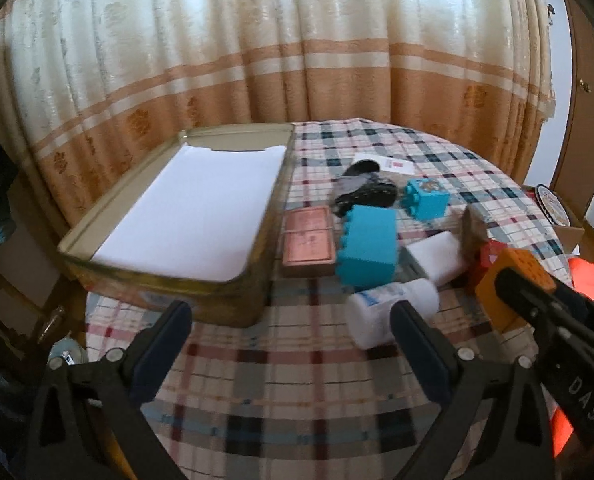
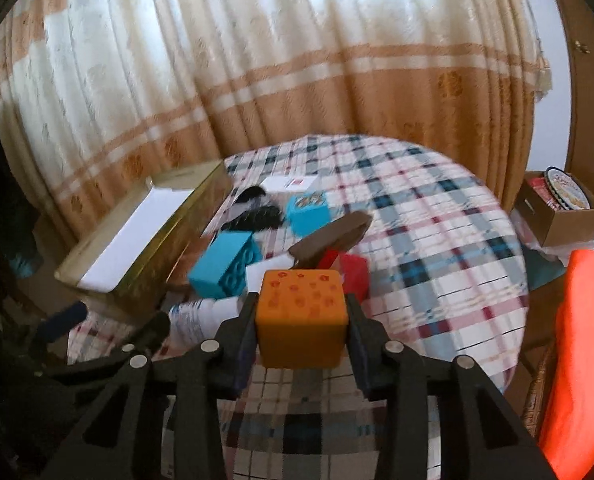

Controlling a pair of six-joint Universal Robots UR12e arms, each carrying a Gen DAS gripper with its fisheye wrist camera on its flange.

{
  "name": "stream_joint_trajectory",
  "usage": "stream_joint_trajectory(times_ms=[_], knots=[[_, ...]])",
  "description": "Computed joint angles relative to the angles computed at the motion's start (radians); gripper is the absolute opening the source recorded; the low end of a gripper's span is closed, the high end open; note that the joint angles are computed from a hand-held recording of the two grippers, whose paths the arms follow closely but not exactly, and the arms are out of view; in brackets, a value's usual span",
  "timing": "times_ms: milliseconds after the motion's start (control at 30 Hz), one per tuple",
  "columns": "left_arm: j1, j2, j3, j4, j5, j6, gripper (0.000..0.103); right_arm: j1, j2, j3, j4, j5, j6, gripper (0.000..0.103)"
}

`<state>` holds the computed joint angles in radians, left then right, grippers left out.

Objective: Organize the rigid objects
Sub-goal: 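Grasp the orange dotted cube with the right gripper while the left grasps the white pill bottle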

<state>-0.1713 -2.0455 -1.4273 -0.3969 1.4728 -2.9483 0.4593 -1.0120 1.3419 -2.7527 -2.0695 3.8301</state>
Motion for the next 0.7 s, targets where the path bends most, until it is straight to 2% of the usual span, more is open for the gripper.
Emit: stream_joint_trajectory(times_ms=[133,267,367,433,500,533,567,600,700], knots=[[-0.005,-0.015,0.037,-0.082,-0.046,-0.011,0.101,-0.012,-0.013,0.024,-0.022,0.011,0.053,0.043],[-0.026,-0.032,0.060,-0.108,-0.030,0.008,0.101,-0.011,-0.021,0.039,-0.038,-0.031,0.080,0.043],[-0.031,-0.040,0.078,-0.152,-0.055,0.014,0.101,-0.009,-0.024,0.045,-0.042,-0.065,0.098,0.043],[-0.036,-0.048,0.095,-0.193,-0.052,0.018,0.095,-0.010,-0.025,0.048,-0.038,-0.074,0.109,0.043],[-0.039,-0.057,0.110,-0.243,-0.044,0.026,0.077,-0.012,-0.027,0.050,-0.034,-0.072,0.117,0.043],[-0.036,-0.059,0.115,-0.267,-0.053,0.025,0.076,-0.013,-0.028,0.052,-0.033,-0.072,0.118,0.043],[-0.027,-0.057,0.111,-0.266,-0.090,0.007,0.069,-0.013,-0.028,0.053,-0.033,-0.071,0.121,0.043],[-0.024,-0.056,0.110,-0.264,-0.091,-0.001,0.064,-0.013,-0.028,0.054,-0.033,-0.071,0.123,0.043],[-0.015,-0.053,0.101,-0.250,-0.102,0.004,0.064,-0.014,-0.029,0.055,-0.032,-0.069,0.123,0.043]])
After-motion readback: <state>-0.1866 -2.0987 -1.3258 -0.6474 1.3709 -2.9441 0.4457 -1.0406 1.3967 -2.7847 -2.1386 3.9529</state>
